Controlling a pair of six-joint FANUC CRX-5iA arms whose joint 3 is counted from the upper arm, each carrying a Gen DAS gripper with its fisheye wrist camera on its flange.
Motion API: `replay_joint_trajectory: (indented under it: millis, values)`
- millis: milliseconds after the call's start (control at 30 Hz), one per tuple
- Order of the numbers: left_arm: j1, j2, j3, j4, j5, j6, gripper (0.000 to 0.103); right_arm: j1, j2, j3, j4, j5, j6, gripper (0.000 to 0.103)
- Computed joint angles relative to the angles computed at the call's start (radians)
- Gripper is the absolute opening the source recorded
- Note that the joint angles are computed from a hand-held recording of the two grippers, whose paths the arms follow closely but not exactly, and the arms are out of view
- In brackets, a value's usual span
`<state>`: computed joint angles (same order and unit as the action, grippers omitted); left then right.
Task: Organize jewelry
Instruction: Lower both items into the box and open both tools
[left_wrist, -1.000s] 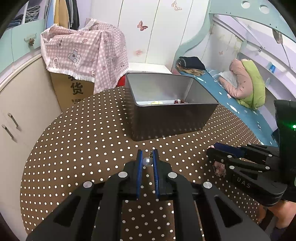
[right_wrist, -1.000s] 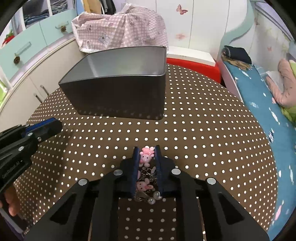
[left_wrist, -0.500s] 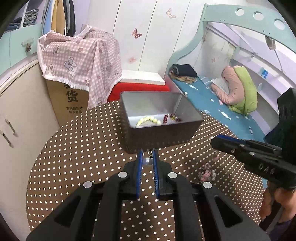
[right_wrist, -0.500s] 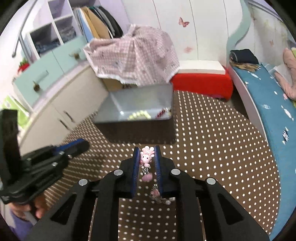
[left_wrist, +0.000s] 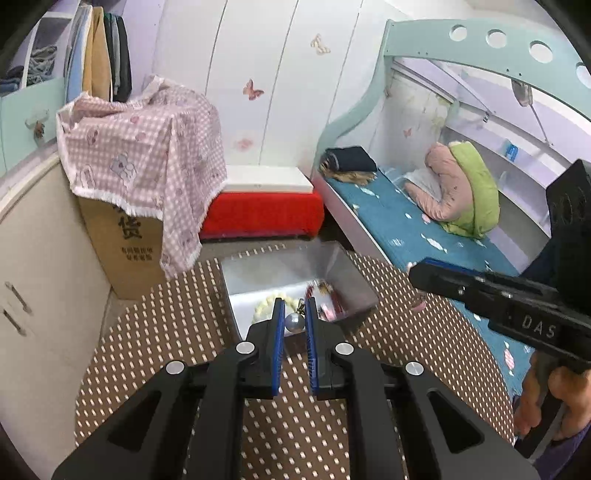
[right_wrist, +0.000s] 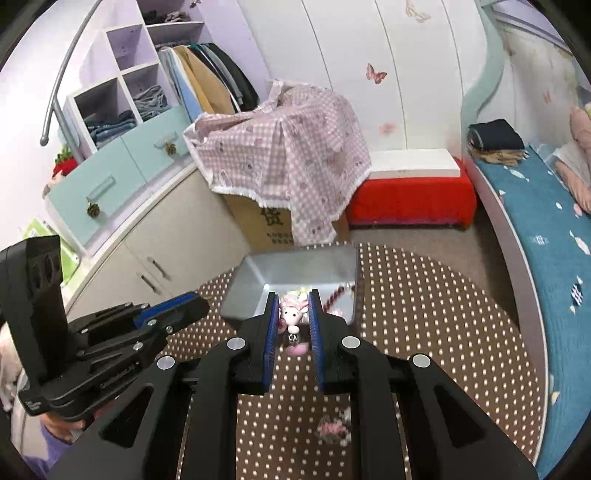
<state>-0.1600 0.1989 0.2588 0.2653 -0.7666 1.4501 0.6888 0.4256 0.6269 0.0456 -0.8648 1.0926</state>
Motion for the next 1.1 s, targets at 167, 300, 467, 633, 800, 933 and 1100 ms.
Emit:
replay_joint_trajectory:
  millis: [167,300,467,633,800,933,1100]
  values:
    - [0.004,0.063,0.089,-0.008,-0.041,-0.010,0.009,-0.009,0.072,0.107,-0.005,-0.039,0.007,0.017]
    - [0.018,0.156,0.202,0.027,-0.155,-0.007,0.009,-0.015,0.132,0.183,-0.014,-0.075,0.006,0.017]
    - [0.022,0.254,0.333,0.033,-0.273,0.044,0.009,-0.026,0.216,0.285,-0.037,-0.140,0.007,0.017]
    - [0.011,0.288,0.378,-0.001,-0.312,0.069,0.010,-0.034,0.268,0.337,-0.048,-0.185,-0.003,0.017]
    - [0.007,0.310,0.405,-0.030,-0.342,0.093,0.010,-0.036,0.281,0.338,-0.057,-0.195,-0.012,0.017]
    - [0.006,0.311,0.403,-0.038,-0.343,0.098,0.010,-0.036,0.283,0.337,-0.061,-0.196,-0.008,0.017]
    - [0.005,0.291,0.377,-0.051,-0.312,0.114,0.036,-0.035,0.273,0.322,-0.065,-0.187,-0.012,0.018]
